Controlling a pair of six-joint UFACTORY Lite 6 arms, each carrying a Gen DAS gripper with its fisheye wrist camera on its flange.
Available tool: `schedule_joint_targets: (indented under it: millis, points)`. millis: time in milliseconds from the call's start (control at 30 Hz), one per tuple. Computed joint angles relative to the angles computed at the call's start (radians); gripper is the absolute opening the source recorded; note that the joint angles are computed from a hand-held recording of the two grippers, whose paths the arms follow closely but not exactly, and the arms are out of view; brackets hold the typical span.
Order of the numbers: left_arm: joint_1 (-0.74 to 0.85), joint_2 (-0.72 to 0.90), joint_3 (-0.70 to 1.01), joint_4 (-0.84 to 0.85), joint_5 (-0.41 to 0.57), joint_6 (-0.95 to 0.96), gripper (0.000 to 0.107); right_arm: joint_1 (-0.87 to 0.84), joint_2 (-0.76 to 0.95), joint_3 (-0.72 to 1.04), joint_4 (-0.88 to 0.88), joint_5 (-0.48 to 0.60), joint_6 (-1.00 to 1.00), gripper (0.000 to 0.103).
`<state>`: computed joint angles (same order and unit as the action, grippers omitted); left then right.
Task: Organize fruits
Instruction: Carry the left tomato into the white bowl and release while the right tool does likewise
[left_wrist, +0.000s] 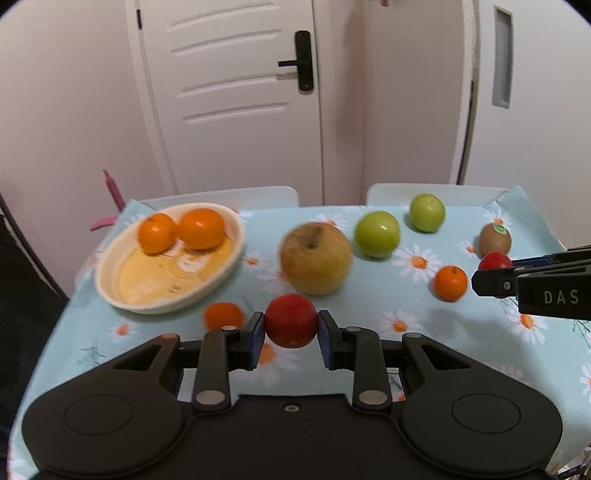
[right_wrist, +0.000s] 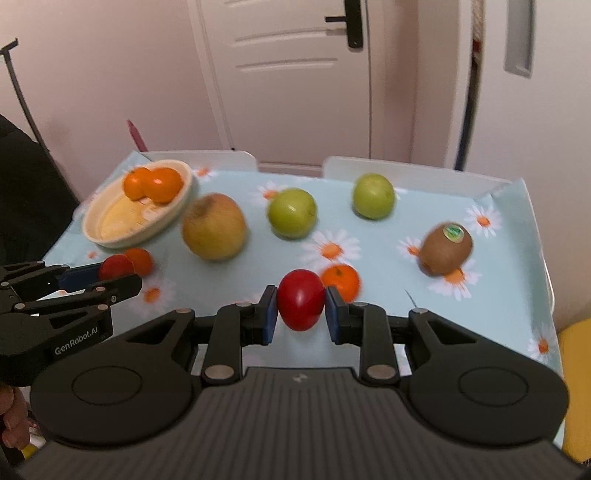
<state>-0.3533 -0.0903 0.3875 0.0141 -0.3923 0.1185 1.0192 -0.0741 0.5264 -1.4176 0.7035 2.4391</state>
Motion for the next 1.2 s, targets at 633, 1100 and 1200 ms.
schedule_joint_targets:
  millis: [633,1100,1200]
  points:
    - [0.517,0.197,0.353,1.001,-0.050,-0.633,0.034,-0.068,0.512,0.756,0.157,-0.037,-0.376,0.042]
    - [0.579,0.700,0.930,1.380,-0.026,-0.933,0.034,-0.161,1.049,1.501,0.470,-0.016,-0.811,0.042]
    - [0.569,0.806,1.051,1.447,-0.003,-0.988,0.034,-0.184,1.174,1.683,0.556,0.016,-0.908,0.042]
